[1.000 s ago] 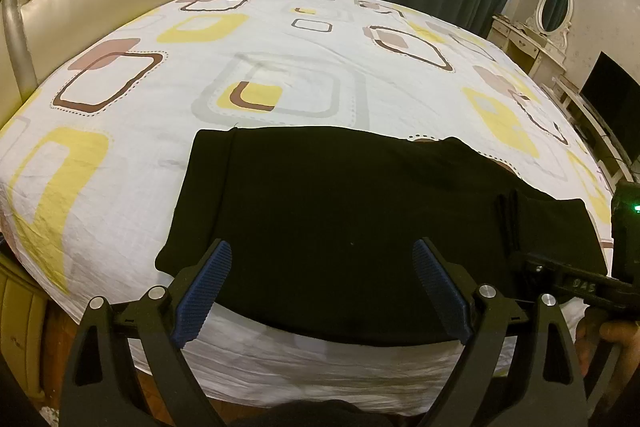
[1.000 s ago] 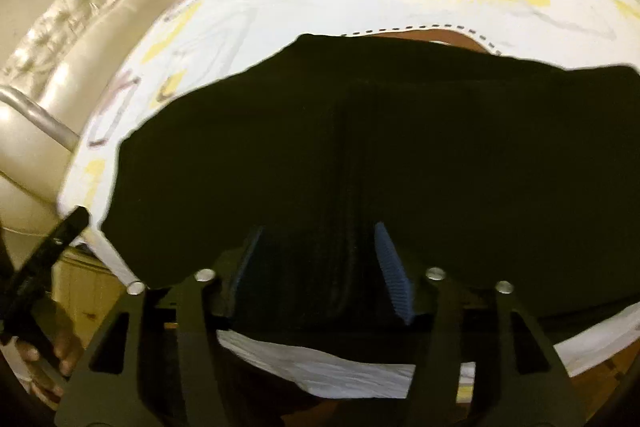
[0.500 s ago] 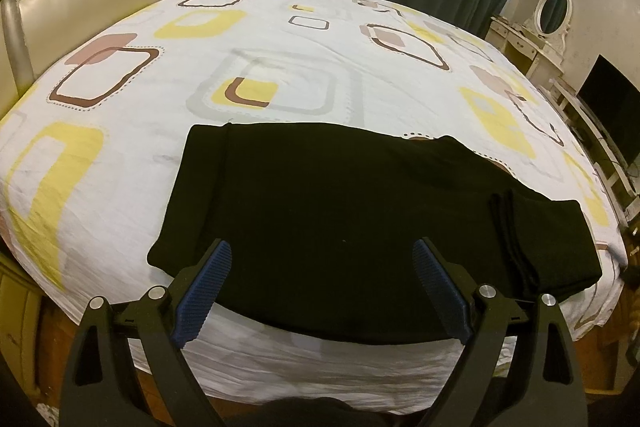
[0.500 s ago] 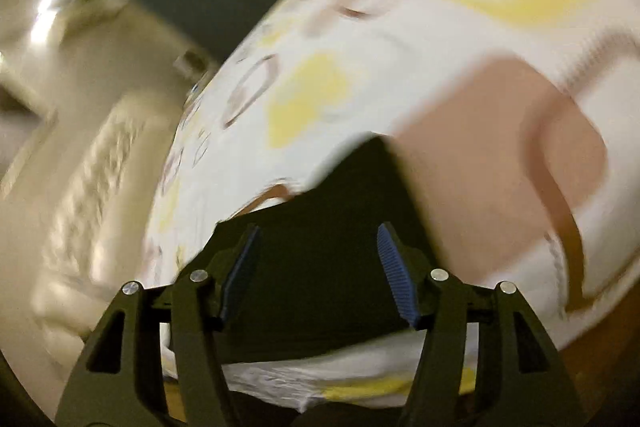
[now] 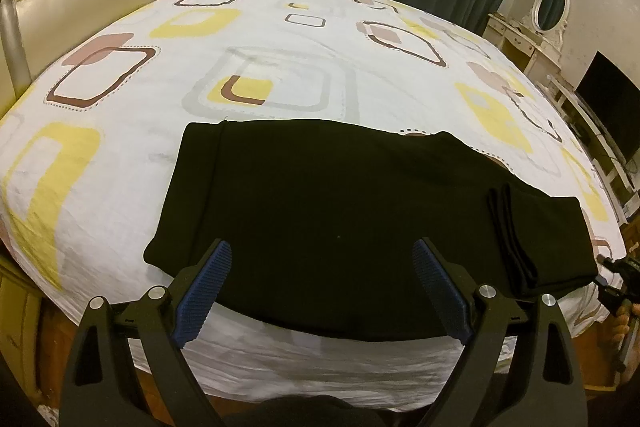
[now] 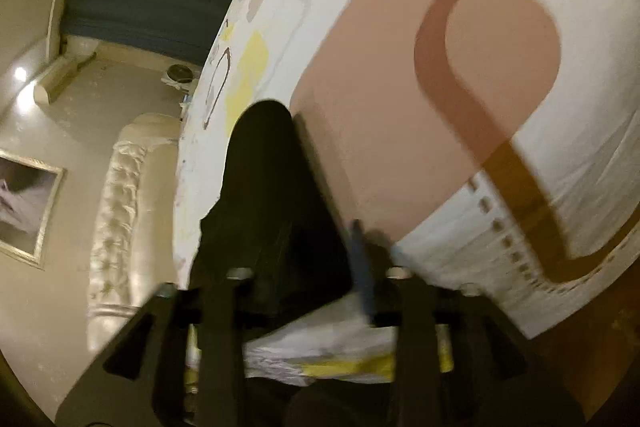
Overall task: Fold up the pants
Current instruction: 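Grasp the pant leg end again with the right tool, then grasp the end of the black pants with the left tool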
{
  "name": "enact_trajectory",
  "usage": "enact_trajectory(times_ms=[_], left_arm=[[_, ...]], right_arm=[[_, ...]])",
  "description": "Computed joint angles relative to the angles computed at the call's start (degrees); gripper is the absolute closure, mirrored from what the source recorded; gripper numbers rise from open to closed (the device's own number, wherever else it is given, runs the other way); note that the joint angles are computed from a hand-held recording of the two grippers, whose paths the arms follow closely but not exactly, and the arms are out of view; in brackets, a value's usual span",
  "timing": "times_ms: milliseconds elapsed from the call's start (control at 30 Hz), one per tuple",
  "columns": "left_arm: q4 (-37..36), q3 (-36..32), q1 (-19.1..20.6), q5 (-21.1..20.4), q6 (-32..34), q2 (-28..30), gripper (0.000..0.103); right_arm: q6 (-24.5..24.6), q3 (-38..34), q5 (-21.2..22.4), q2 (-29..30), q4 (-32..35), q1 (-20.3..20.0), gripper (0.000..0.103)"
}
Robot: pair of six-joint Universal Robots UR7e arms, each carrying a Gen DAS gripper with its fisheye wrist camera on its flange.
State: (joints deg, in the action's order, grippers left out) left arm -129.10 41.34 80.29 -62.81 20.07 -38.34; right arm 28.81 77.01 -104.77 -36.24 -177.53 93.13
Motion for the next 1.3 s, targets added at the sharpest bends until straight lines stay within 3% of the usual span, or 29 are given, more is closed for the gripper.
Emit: enact_trajectory(times_ms=[33, 167, 200, 233, 333, 600, 700, 1000, 1067, 1200, 1300], left_arm=[[0.25, -0.30, 0.03, -0.04, -0.11, 0.12, 0.012], [1.10, -0.79, 0.11, -0.13, -0.57, 0.31, 0.012], [1.21, -0.79, 0.12, -0.16, -0.66, 0.28, 0.012], [1.39, -0.85, 0.13, -0.23, -0.80, 0.28, 0.012], [1.67, -1.40, 0.22, -0.28, -0.86, 0.54, 0.012], [1.90, -1.62, 0.38, -0.65, -1.00, 0.58, 0.012], [2.62, -2.23, 0.50, -0.98, -1.52, 0.84, 0.012], [1.68, -1.15, 0.35, -0.69, -0.57, 0.34, 0.012], [1.78, -1.18, 0.36, -0.57, -0.54, 0.40, 0.012], [3.39, -2.61, 0.53, -0.92, -1.32, 1.02, 0.012], [3.49, -2.46, 0.49, -0.69, -1.28, 0.94, 0.012]], right_arm=[[-0.24, 0.30, 0.65, -0.10, -0.09, -0.15, 0.044], [-0.61, -0.37, 4.79, 0.99, 2.39, -1.26, 0.046], [-1.44, -0.25, 4.35, 0.80, 2.90, -1.16, 0.050], [-2.32, -0.79, 4.55, 0.94, 4.19, -1.18, 0.071], [-4.78, -2.08, 0.39, 1.66, 7.19, -0.48, 0.078], [-4.06, -1.08, 4.42, -0.39, 4.67, -1.06, 0.070], [-3.71, -4.95, 5.52, 0.94, 6.01, -1.45, 0.058], [-0.80, -27.42, 5.58, 12.20, 19.45, -2.74, 0.059], [-1.26, -31.06, 2.32, 13.89, 24.01, -2.44, 0.075], [-1.51, -30.56, 2.20, 13.81, 23.34, -2.58, 0.077], [-2.01, -27.99, -0.08, 12.34, 20.39, -1.53, 0.071]])
